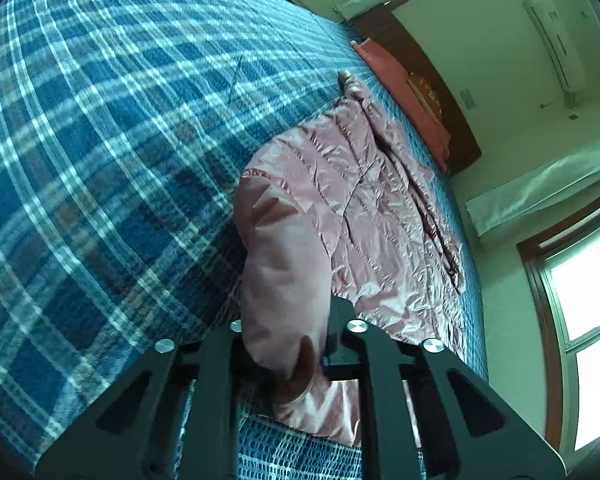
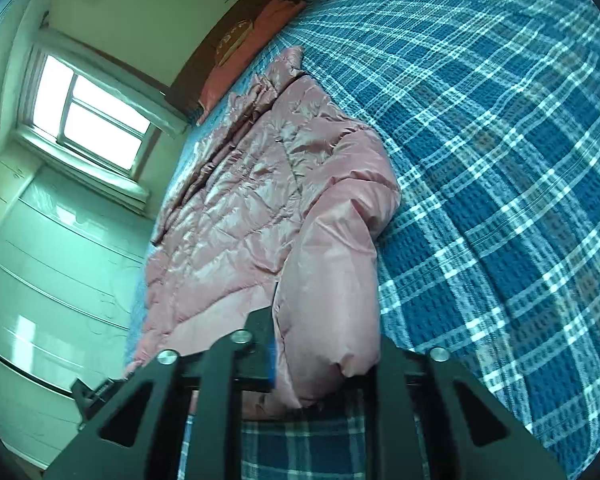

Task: Fold large clothes
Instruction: 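Grasp the hem with the left gripper while the right gripper grasps the hem, lifting toward the collar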

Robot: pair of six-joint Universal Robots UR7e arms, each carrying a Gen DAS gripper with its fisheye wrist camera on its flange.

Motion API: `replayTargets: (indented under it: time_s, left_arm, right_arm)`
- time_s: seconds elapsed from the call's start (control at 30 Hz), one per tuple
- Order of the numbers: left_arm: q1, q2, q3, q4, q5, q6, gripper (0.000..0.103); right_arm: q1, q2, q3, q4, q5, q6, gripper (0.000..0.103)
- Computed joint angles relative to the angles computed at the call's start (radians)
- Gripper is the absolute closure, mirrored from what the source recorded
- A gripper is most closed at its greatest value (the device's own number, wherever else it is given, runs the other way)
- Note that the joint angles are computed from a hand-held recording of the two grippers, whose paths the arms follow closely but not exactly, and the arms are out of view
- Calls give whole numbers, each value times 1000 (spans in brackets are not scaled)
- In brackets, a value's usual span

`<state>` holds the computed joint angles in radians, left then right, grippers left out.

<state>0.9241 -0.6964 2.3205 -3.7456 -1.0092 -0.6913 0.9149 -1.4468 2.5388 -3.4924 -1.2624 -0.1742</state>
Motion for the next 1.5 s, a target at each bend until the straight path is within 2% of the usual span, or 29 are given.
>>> replayTargets:
  time_s: [0.17, 0.4, 0.57, 0.8, 0.9, 1.03, 1.17, 1.3, 1.37, 1.5]
  left_arm:
    - [-25, -19, 32, -64, -1, 16, 94]
    - [-86, -64, 75, -116, 0, 33, 95]
    - [-143, -113, 123, -129, 8, 38, 95]
    - [-245, -207, 212, -143, 35, 17, 96]
    - [-279, -245, 217, -130, 49, 32, 96]
    - [-250, -256, 139, -78, 12, 94, 96]
    - [-176, -228, 2, 1, -46, 169, 96]
    - [-86, -158, -201, 103, -87, 239, 96]
    - [-55, -120, -301, 163, -82, 268, 96]
    - [9, -8, -549, 325, -61, 320, 96]
  right_arm:
    - [-29, -50, 15, 37, 105, 2, 91]
    - [-35, -153, 36, 129, 195, -22, 92]
    - [-41, -264, 64, 224, 258, -73, 92]
    - [-96, -482, 112, 445, 380, -168, 92]
    - [-111, -526, 114, 493, 428, -176, 92]
    - [-66, -456, 53, 474, 434, -138, 92]
    - [46, -303, -82, 396, 373, -54, 92]
    - [134, -142, -257, 350, 327, 26, 92]
    - [164, -65, -347, 337, 306, 68, 92]
    - [227, 93, -554, 358, 213, 138, 92]
